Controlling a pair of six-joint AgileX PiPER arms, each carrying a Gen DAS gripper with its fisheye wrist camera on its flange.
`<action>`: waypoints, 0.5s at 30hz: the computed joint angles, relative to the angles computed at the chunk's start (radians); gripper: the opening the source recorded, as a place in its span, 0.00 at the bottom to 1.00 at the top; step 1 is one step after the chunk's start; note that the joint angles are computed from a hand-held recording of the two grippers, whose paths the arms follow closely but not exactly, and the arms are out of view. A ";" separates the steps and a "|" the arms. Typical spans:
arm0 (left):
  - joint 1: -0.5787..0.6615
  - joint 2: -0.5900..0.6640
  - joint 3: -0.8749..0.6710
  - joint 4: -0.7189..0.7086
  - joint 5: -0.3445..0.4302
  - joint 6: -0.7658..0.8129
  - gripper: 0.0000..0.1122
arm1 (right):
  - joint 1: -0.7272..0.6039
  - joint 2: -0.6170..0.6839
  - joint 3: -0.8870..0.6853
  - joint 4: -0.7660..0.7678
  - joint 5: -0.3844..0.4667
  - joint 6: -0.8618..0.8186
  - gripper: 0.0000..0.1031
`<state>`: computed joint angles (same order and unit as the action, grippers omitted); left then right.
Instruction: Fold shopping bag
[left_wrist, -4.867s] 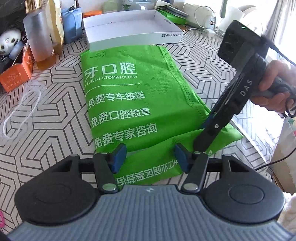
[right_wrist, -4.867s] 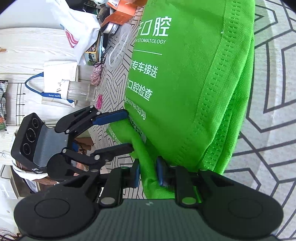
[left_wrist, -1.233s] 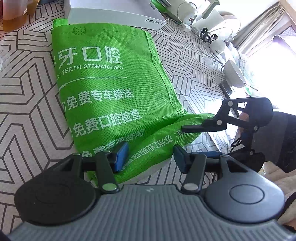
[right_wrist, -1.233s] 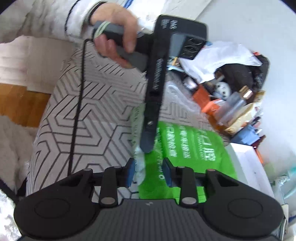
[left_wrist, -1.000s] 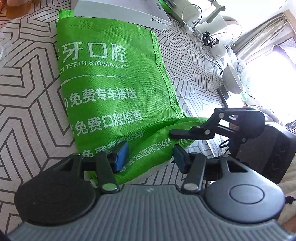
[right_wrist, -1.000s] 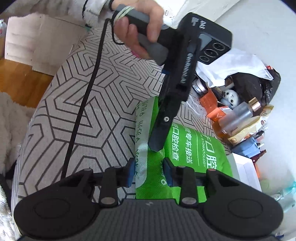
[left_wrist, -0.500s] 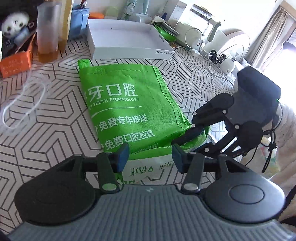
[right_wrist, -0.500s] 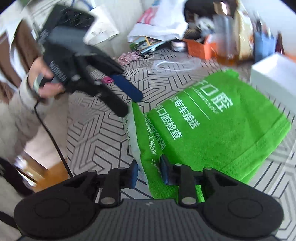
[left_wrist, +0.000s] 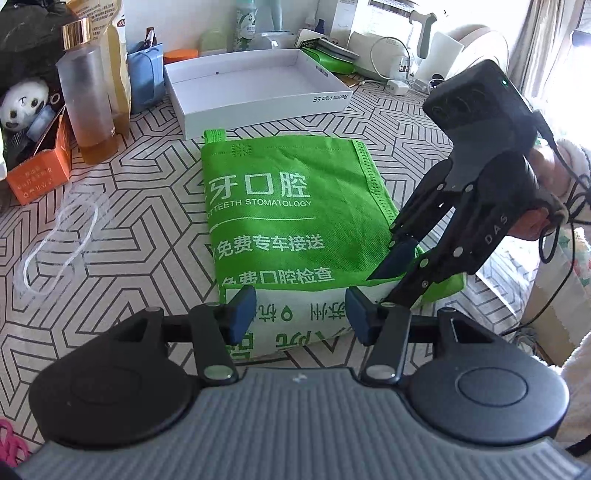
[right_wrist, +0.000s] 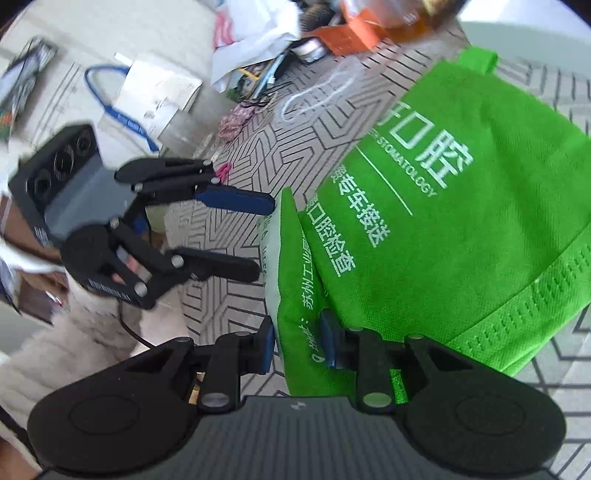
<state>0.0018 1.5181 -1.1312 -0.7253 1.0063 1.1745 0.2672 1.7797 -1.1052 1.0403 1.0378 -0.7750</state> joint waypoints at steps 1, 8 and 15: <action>-0.009 -0.004 0.005 0.005 -0.013 -0.001 0.50 | -0.014 0.014 0.001 0.016 0.016 0.004 0.26; -0.074 -0.043 0.091 0.042 -0.153 -0.026 0.58 | -0.096 0.117 -0.020 0.097 0.117 0.069 0.25; -0.097 0.000 0.031 0.107 -0.108 -0.088 0.59 | -0.052 0.001 0.067 0.090 -0.019 -0.013 0.26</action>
<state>-0.0948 1.5176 -1.0999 -0.6178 0.8982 1.0861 0.2155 1.7807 -1.0387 1.1304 1.0187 -0.7882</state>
